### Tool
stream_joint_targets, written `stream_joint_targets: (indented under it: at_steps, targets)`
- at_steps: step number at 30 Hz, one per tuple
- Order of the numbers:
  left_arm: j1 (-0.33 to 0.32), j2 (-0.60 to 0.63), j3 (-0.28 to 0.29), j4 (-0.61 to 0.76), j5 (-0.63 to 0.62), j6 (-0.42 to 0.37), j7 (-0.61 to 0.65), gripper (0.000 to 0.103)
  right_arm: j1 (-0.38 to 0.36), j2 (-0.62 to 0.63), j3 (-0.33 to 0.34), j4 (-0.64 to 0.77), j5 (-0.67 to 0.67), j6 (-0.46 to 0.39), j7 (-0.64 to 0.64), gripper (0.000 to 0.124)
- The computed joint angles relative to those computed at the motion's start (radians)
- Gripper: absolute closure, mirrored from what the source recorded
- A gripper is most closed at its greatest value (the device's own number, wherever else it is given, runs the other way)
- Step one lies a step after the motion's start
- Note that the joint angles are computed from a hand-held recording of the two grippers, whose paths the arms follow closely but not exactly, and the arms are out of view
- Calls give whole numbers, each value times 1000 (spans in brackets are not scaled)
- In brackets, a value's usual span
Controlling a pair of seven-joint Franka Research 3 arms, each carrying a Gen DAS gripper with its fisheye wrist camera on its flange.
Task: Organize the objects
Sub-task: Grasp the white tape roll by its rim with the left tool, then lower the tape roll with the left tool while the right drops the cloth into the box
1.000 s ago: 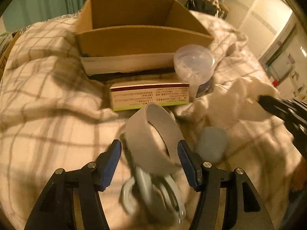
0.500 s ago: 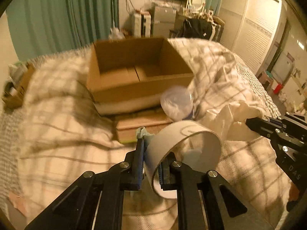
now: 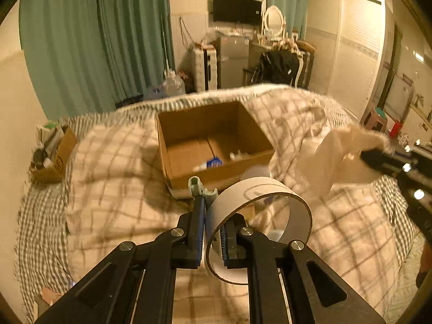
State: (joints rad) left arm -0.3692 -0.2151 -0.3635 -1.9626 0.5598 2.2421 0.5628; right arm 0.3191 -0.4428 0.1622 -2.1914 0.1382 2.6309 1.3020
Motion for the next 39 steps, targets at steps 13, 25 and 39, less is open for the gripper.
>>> stream_joint_targets:
  at_steps: [13,25,39]
  targets:
    - [-5,-10,24,-150,-78,-13,-15,94,19,50,-8,-20,16,-26,-17,119]
    - [56,31,16,68,73,-21,29,100,29,161,-10,156,22,-8,-26,119]
    - [67,389,141,408,88,10,159,100,85,720,-54,810,-112,-173,78,119]
